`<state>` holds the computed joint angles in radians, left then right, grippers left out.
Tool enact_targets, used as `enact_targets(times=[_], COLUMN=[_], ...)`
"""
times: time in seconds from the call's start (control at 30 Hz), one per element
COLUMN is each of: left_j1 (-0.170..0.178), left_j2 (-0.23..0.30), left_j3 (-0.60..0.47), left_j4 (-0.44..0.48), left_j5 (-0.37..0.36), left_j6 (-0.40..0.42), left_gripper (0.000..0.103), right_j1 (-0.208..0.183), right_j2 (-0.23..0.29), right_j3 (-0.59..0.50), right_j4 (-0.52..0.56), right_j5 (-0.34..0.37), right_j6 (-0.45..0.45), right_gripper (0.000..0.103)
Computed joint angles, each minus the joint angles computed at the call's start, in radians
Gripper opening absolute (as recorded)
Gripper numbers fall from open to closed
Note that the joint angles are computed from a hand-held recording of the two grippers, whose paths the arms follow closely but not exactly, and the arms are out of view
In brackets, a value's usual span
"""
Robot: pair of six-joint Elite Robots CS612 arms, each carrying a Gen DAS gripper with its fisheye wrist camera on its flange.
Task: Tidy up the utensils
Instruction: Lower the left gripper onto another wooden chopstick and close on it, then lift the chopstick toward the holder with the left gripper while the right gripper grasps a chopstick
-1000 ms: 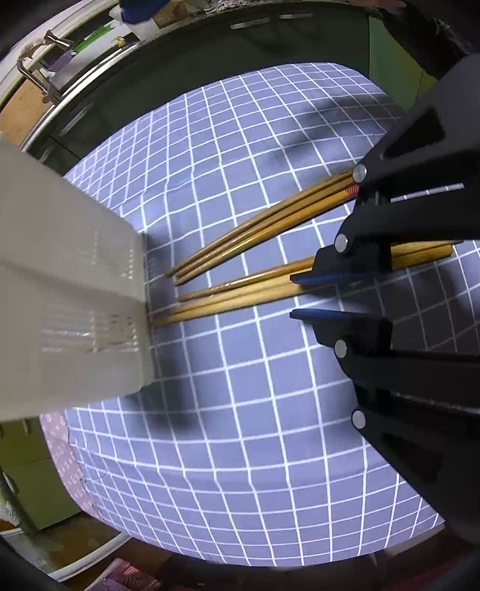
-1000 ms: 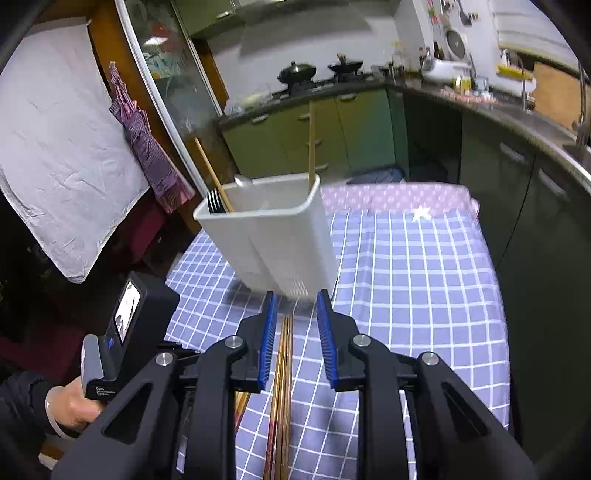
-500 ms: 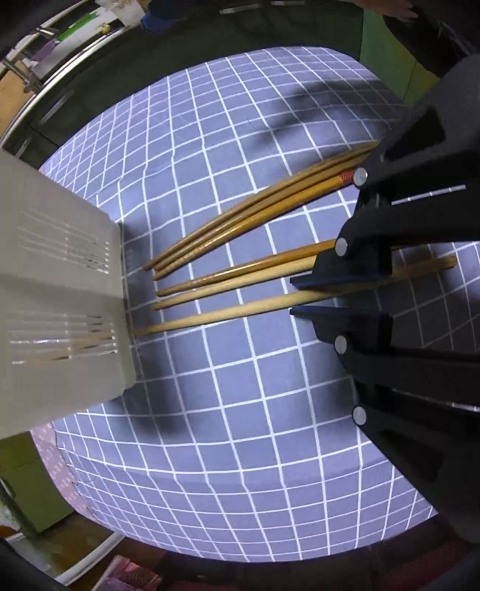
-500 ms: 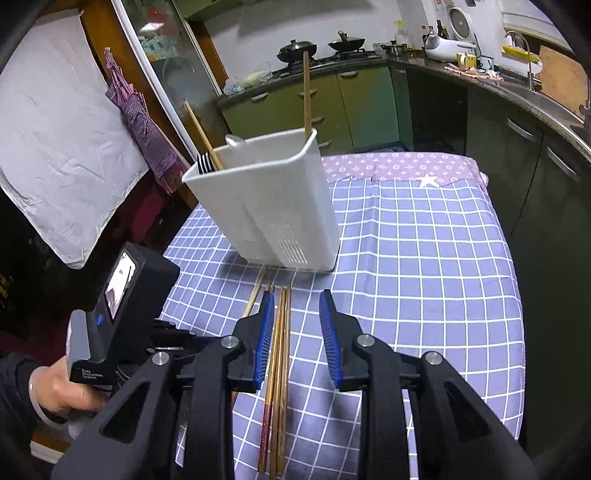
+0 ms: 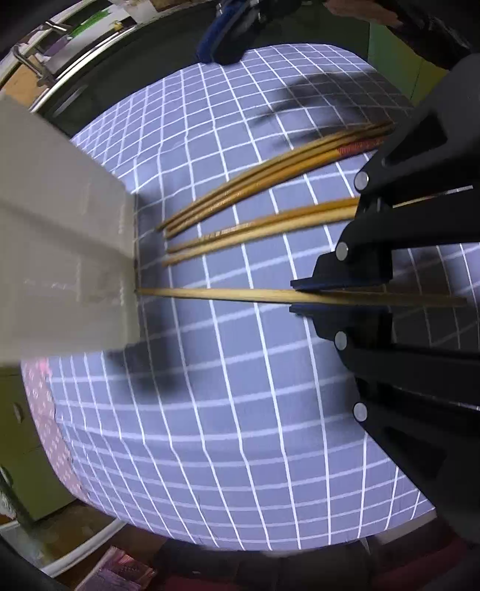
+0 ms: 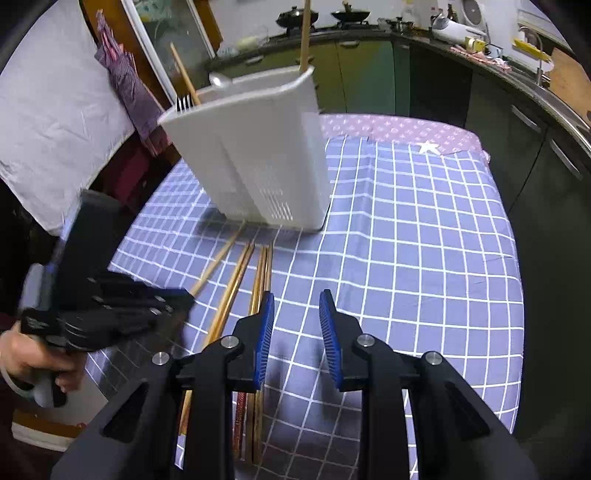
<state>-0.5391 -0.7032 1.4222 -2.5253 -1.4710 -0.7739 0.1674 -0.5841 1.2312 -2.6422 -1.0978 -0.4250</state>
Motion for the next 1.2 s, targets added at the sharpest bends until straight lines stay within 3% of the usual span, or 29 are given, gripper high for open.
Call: enact_targets(times=[0.23,0.33,0.9,1.2], left_j1=[-0.013,-0.015,0.017,0.022], left_j2=[-0.071,-0.084,-0.021,-0.005], left_j3=[0.129,0.149,0.043,0.003], left_j4=[-0.161,-0.180,-0.015,0.030], left_j5=[0.102,0.096,-0.027,-0.019], left_j6=[-0.009,-0.016,0.031,0.057], left_gripper=[0.007,0.007,0.008,0.008], right_j1=[0.028,0.041,0.050,0.048], right_j2=[0.028,0.041,0.036,0.034], right_j3=[-0.062,-0.092,-0.092,-0.086], right_j4=[0.162,0.219,0.227,0.229], right_j5=[-0.051,-0.080,-0.097,-0.098], right_j6=[-0.101,-0.129,-0.141,-0.145], right_gripper=[0.026,0.026,0.026,0.026])
